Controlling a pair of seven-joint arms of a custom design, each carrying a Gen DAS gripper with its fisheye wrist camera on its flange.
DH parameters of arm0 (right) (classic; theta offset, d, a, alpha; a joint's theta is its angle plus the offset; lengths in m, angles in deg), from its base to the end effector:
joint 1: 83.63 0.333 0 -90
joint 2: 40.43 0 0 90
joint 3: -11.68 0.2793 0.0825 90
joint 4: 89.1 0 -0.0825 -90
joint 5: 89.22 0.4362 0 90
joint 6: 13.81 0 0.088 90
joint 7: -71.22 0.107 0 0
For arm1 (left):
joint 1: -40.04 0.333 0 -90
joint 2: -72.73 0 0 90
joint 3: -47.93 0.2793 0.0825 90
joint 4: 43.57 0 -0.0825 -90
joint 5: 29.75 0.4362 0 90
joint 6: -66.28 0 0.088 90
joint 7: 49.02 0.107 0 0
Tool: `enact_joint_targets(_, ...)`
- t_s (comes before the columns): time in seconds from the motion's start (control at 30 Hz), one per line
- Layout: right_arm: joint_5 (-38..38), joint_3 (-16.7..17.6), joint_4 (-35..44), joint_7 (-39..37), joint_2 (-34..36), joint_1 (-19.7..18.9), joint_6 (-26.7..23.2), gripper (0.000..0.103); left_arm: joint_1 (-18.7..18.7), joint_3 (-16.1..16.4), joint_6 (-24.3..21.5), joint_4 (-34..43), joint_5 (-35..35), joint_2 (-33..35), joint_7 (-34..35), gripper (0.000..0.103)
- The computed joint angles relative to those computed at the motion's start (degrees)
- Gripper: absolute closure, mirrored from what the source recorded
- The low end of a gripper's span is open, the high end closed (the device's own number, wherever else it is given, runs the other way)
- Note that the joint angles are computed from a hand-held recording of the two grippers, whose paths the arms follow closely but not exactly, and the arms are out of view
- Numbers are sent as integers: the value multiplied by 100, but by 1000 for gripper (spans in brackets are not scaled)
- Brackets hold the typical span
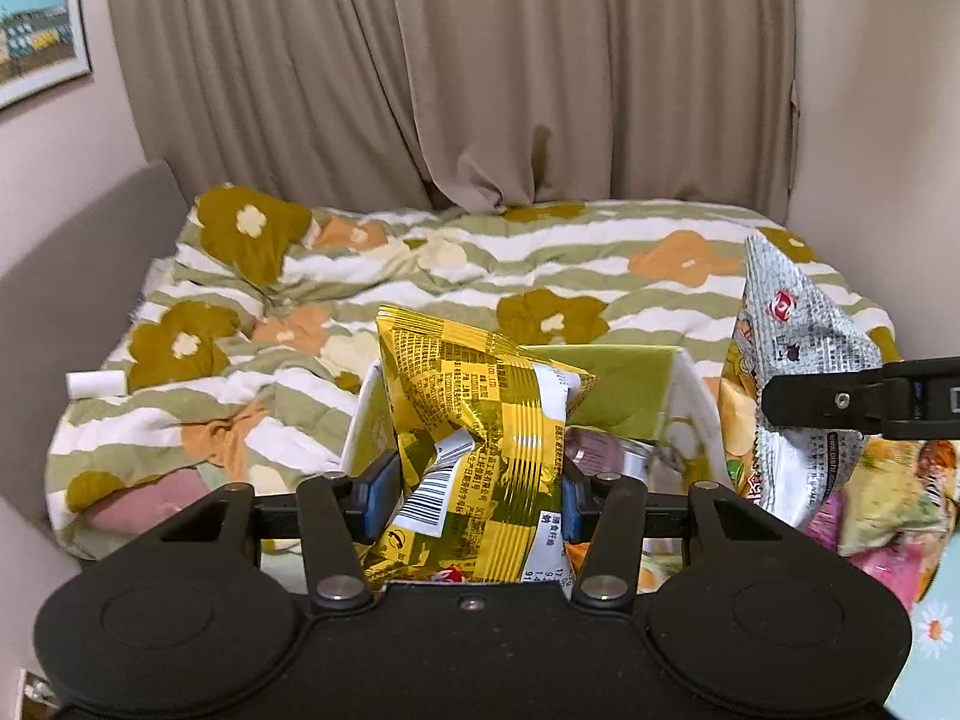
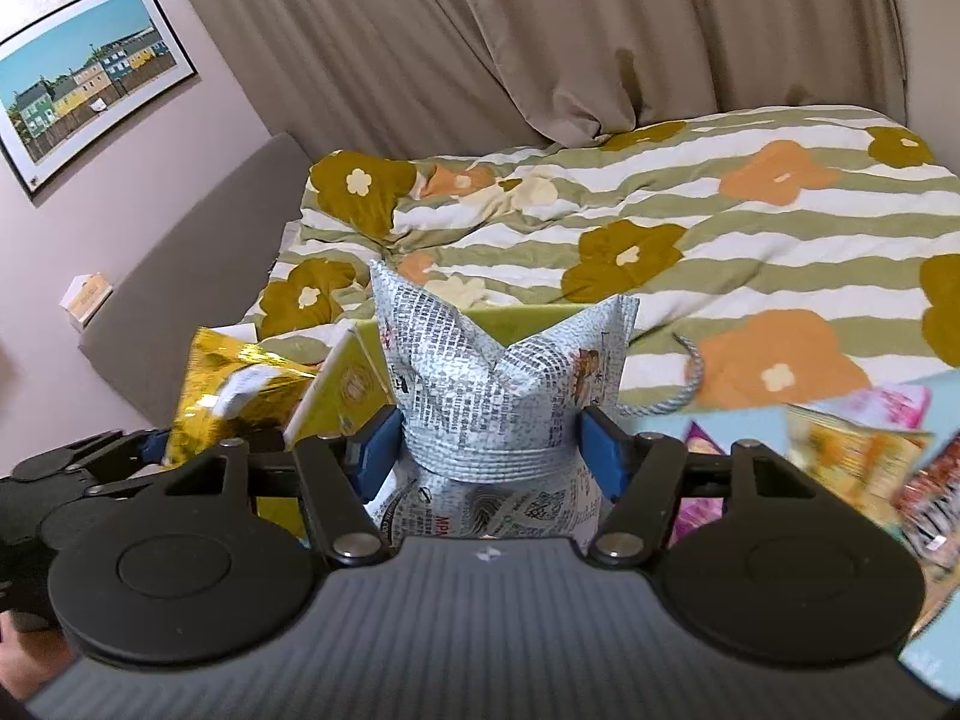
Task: Organize snacks
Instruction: 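Drop the gold bag into the box while the right drops a silver bag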
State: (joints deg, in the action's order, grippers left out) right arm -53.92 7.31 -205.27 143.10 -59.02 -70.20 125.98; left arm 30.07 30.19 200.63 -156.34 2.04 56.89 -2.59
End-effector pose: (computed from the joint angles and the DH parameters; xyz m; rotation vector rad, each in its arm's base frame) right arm 0.5633 0.0860 0.6279 -1.6930 1.4662 -0.1967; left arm 0.5136 -0.2802 0.6166 -1.6825 1.6892 -0.6423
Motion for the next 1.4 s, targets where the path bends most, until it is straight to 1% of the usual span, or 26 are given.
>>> enact_joint_targets(0.1,-234,206,332,416,430,2,172,25,21,252,208,135,-409,324,442,48)
enact_joint_targets(0.2,-430,331,565,746,755,0,291,26,28,393,359,258,-805,592,789,47)
enact_joint_targets(0.23,-494,362,639,843,859,-4,314,26,35,440,416,295,-945,679,896,36)
enact_joint_targets(0.27,-544,383,697,917,941,-10,319,26,45,462,413,336,-1028,748,955,17)
enact_joint_targets(0.3,-624,412,780,1024,1046,-18,314,26,73,447,389,341,-931,769,863,7)
enact_joint_targets(0.33,-721,437,839,1110,1116,-33,304,27,101,443,423,314,-822,756,778,5)
enact_joint_targets(0.4,-770,458,976,1177,1257,-44,240,29,103,465,543,141,-861,614,800,4)
enact_joint_targets(0.47,-786,479,1078,1156,1366,-53,196,31,121,465,550,31,-919,508,808,3)
enact_joint_targets(0.63,-498,520,1380,779,1657,-76,0,33,205,371,261,-141,-841,267,404,3)
enact_joint_targets(0.73,-363,568,1623,511,1843,-100,-137,33,225,334,173,-212,-826,158,251,3)
enact_joint_targets(0.9,-252,674,2024,197,2180,-127,-274,33,263,240,-114,-91,-519,199,36,3)
enact_joint_targets(0.93,-283,699,2132,175,2272,-128,-330,30,260,243,-148,-95,-493,191,-1,3)
enact_joint_targets(0.97,-329,724,2203,175,2345,-126,-324,29,259,248,-162,-117,-467,169,-37,3)
enact_joint_targets(1.0,-283,751,2227,112,2386,-134,-283,26,260,245,-192,-127,-437,153,-76,3)
enact_joint_targets(1.03,-233,772,2249,79,2417,-145,-280,4,259,244,-215,-142,-412,142,-101,3)
enact_joint_targets(1.07,-193,784,2246,84,2426,-159,-285,0,259,241,-254,-161,-387,125,-124,3)
enact_joint_targets(1.1,-60,797,2189,35,2398,-181,-239,0,256,227,-307,-157,-358,122,-158,3)
enact_joint_targets(1.17,109,793,2133,-38,2359,-225,-309,0,245,217,-385,-171,-336,109,-220,3)
enact_joint_targets(1.4,89,727,1784,60,2090,-243,-311,0,202,216,-422,-267,-372,-29,-281,3)
